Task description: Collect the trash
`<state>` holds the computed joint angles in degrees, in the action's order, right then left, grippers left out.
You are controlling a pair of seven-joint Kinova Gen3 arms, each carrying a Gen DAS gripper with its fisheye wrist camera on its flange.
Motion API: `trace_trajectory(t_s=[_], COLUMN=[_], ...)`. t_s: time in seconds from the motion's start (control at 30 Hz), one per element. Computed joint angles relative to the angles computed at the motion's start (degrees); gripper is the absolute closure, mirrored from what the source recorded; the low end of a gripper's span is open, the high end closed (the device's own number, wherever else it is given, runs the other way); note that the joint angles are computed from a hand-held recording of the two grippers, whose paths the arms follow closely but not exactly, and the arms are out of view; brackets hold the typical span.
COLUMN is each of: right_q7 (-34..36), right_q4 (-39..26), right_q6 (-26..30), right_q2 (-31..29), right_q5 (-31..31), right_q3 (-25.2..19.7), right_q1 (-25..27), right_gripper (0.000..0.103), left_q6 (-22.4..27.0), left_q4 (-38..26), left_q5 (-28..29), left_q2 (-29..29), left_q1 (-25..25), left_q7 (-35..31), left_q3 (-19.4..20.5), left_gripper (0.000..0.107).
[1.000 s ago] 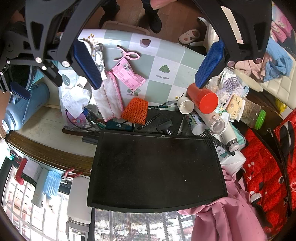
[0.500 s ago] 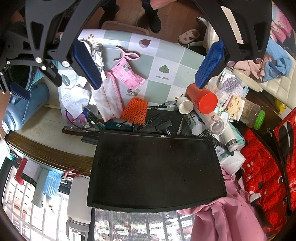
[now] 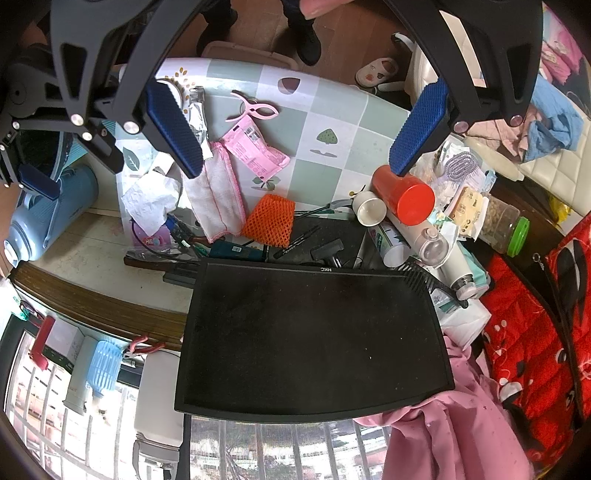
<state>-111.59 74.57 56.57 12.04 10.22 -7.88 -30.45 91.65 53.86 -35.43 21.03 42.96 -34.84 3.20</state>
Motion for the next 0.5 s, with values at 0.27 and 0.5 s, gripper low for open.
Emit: trace_trajectory(t_s=[0.27, 0.5], right_q7=[0.12, 0.27], right_q4=[-0.07, -0.17], right_q6=[-0.09, -0.07], right_q2=[0.11, 0.22], right_q5=[-0.06, -0.19], right_q3=[0.03, 0.06], right_q1=[0.05, 0.1], right_gripper=[0.004, 0.004], left_q6=[0.0, 0.07], left_q4=[0.02, -0.05], left_q5=[-0.13, -0.08], left_q2=[0.03, 0.05], left_q1=[0.08, 0.07], left_q7=[0.06, 0.03], left_q3=[-0.05, -0.04], left_gripper=[0.009, 0.009])
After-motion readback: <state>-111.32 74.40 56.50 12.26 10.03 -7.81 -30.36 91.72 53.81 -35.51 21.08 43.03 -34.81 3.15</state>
